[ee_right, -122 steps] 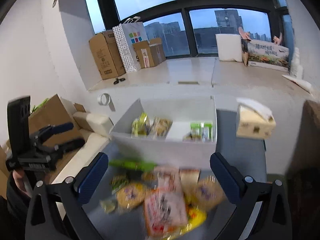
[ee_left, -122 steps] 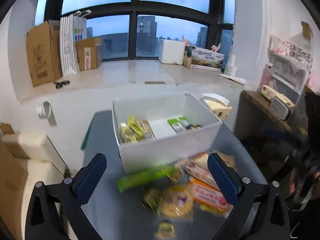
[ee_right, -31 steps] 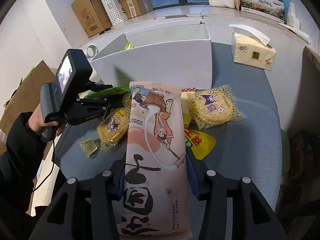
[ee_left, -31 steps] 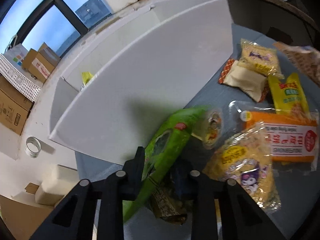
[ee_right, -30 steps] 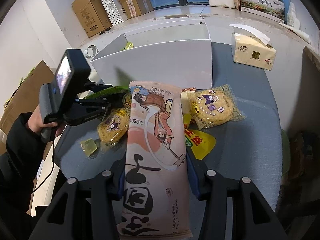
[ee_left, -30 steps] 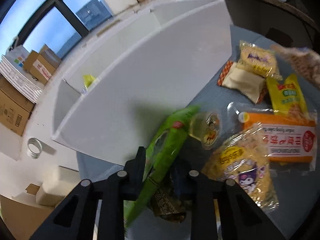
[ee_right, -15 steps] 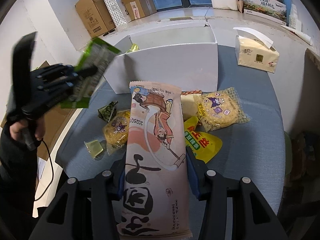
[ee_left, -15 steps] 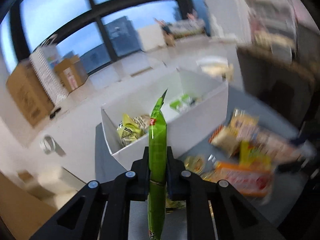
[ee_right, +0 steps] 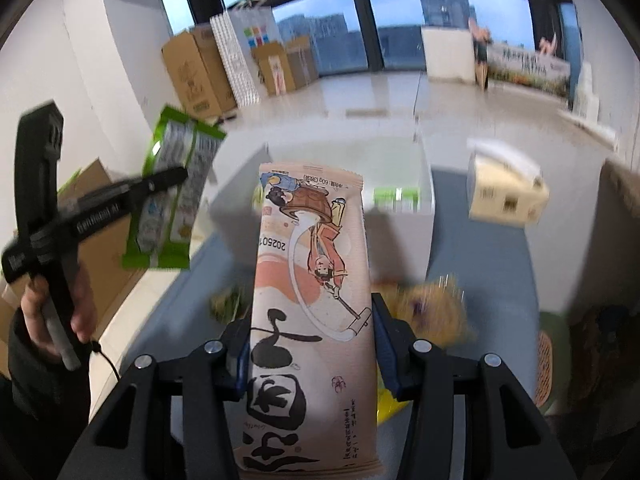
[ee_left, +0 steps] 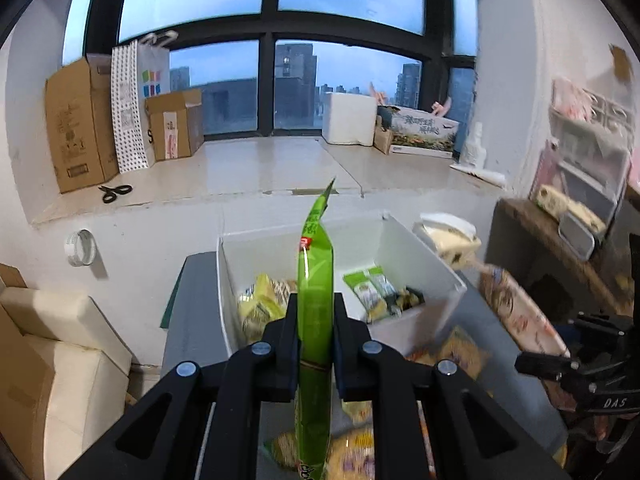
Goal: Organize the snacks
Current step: 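Carry the white pack into the box with the right tool while the left drops a green stick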
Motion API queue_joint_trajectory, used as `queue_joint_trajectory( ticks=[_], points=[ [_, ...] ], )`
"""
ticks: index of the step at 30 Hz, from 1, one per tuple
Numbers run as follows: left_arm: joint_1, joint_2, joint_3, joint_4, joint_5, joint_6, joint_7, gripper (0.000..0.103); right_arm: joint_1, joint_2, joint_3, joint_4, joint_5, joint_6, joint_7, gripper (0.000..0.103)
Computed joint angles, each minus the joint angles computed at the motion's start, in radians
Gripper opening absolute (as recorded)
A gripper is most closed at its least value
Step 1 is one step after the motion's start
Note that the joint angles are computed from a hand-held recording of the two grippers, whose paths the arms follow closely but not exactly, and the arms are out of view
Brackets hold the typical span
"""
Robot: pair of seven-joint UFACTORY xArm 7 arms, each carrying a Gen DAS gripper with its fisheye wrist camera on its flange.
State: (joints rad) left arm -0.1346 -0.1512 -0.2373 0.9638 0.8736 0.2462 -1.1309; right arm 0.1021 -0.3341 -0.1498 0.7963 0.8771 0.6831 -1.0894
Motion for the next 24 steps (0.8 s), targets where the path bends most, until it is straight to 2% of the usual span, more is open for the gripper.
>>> queue_joint_trajectory(
  ticks=[4, 7, 9, 10, 13, 16, 18, 19, 20, 21, 22, 24],
  points=[
    [-0.019, 0.130, 0.055, 0.142, -0.108, 0.000, 0.111, 0.015, 0.004, 0.133, 0.048, 0.175, -0.019, -0.062, 0.109, 0.053],
    [-0.044, 0.241, 0.094, 0.259, -0.189, 0.047, 0.196, 0.015, -0.002, 0.272, 0.086, 0.339, -0.013, -0.092, 0.168, 0.053],
    [-0.058, 0.294, 0.113, 0.308, -0.237, 0.070, 0.254, 0.015, -0.016, 0.364, 0.122, 0.442, -0.073, -0.111, 0.243, 0.053],
    [-0.066, 0.316, 0.125, 0.325, -0.246, 0.069, 0.271, 0.015, -0.019, 0.420, 0.137, 0.503, -0.145, -0.108, 0.319, 0.053],
    [-0.080, 0.366, 0.159, 0.359, -0.295, 0.057, 0.311, 0.015, -0.031, 0.533, 0.166, 0.625, -0.260, -0.086, 0.431, 0.053],
    [-0.080, 0.394, 0.161, 0.376, -0.399, 0.048, 0.392, 0.015, -0.057, 0.601, 0.194, 0.690, -0.301, -0.052, 0.489, 0.053],
    [-0.081, 0.416, 0.151, 0.395, -0.459, 0.048, 0.469, 0.017, -0.084, 0.625, 0.222, 0.704, -0.289, -0.040, 0.500, 0.055],
    [-0.089, 0.424, 0.152, 0.405, -0.478, 0.060, 0.496, 0.035, -0.100, 0.635, 0.239, 0.709, -0.273, -0.044, 0.494, 0.057],
    [-0.113, 0.430, 0.170, 0.412, -0.466, 0.073, 0.493, 0.050, -0.114, 0.645, 0.254, 0.716, -0.253, -0.043, 0.486, 0.074],
    [-0.136, 0.427, 0.194, 0.408, -0.452, 0.070, 0.476, 0.081, -0.127, 0.652, 0.267, 0.722, -0.236, -0.036, 0.476, 0.102],
    [-0.142, 0.422, 0.201, 0.395, -0.465, 0.054, 0.481, 0.103, -0.133, 0.655, 0.274, 0.723, -0.230, -0.042, 0.471, 0.103],
    [-0.115, 0.406, 0.174, 0.355, -0.560, -0.001, 0.540, 0.103, -0.130, 0.629, 0.279, 0.681, -0.237, -0.112, 0.453, 0.103]
  ],
)
